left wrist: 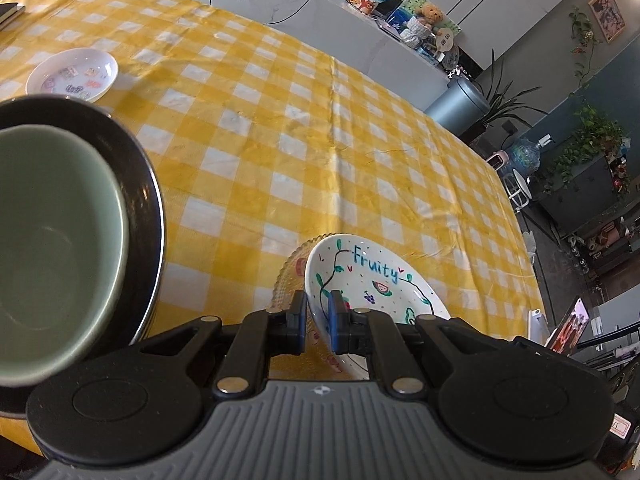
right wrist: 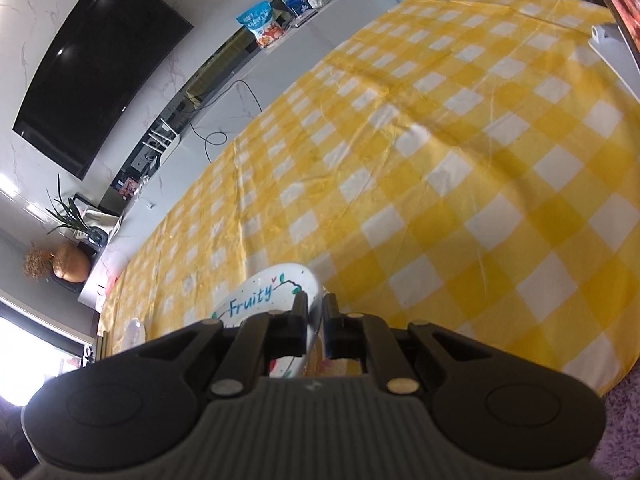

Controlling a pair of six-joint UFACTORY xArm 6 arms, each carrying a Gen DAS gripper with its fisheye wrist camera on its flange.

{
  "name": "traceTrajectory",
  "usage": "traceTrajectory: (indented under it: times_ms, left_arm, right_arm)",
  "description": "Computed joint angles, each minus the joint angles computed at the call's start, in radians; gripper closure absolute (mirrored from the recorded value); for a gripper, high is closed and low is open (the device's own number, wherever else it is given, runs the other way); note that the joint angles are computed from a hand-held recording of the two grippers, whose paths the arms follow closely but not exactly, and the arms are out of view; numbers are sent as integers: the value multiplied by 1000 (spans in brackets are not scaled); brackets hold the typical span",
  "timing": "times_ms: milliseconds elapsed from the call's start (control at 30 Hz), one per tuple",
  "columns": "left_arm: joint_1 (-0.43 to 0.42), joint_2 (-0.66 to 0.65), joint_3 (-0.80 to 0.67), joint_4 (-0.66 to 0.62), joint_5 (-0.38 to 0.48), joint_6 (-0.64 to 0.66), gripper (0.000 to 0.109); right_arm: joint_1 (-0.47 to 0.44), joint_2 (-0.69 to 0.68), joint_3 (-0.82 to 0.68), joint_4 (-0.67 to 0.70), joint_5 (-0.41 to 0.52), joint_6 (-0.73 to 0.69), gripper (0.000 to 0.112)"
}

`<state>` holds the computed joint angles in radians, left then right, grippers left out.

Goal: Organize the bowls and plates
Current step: 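Lift the 'Fruity' plate, carry it beside the stacked bowls, lower it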

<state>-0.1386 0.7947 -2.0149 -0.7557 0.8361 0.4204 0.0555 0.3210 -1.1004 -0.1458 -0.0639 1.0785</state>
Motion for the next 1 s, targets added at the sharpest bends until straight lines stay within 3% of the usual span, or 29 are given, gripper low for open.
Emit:
traceTrajectory:
  times_ms: [233, 433, 767, 1000]
  left_arm:
    - [-12, -13, 32, 10, -38, 26, 97]
    - [-27, -32, 69, 40, -80, 34, 97]
    - [-43, -47, 105, 103, -130, 13, 96]
    - [-50, -52, 120, 132, -148, 9, 96]
  right_arm:
    - [-20, 16, -22, -166, 26, 135, 107]
    - [-17, 23, -23, -137, 31, 111, 107]
    - [-21, 28, -38, -245, 55, 184, 106]
    - [-28, 38, -70, -417, 92, 303, 106]
